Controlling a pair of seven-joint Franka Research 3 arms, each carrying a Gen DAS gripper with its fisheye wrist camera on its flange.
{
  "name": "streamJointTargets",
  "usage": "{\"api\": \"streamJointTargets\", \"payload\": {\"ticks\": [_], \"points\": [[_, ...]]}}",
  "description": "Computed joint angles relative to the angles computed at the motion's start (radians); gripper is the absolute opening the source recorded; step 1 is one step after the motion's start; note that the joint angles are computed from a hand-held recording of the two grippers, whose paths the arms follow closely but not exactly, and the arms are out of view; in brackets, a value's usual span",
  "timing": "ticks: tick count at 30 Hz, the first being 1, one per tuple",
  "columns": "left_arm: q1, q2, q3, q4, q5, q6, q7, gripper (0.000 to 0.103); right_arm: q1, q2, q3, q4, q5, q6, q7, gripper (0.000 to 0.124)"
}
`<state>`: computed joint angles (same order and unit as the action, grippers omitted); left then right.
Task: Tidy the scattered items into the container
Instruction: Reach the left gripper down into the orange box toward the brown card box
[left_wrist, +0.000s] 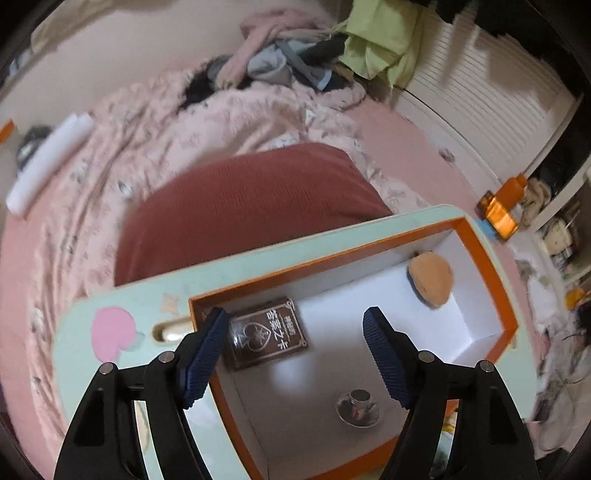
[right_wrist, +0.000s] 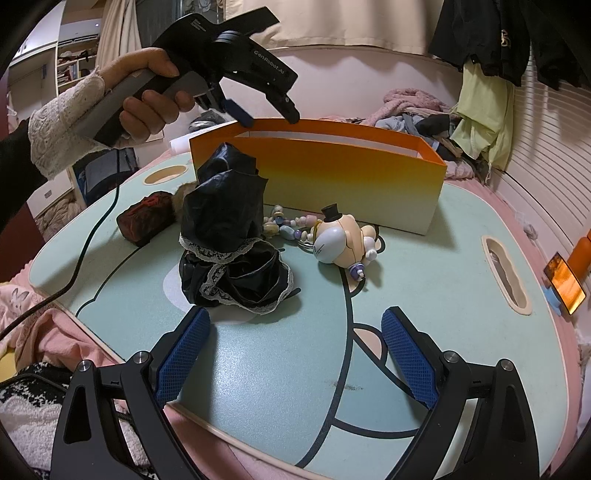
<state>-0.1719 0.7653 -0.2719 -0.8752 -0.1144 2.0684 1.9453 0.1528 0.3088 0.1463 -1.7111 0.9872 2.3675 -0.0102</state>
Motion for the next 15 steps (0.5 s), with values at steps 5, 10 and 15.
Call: {"api": "streamJointTargets", "payload": {"ticks": [5, 10, 15], "points": [[-0.063, 0.009, 0.041, 0.003, 0.113, -0.018, -0.005, 0.059, 0.0, 0.001, 0.001, 0.001, 0.001, -0.002, -0.002, 0.094], [-0.129, -0.042, 0.12, -0.148, 0.297, 0.146, -0.074, 0.059, -0.002, 0.001, 0.001, 0.0, 0.004, -0.006, -0.01, 0.094], [-0.077, 0.007, 0.043, -0.049, 0.23, 0.039, -0.046, 0.072, -0.002, -0.001, 0.001, -0.005, 0.008, -0.007, -0.015, 0.094]]}}
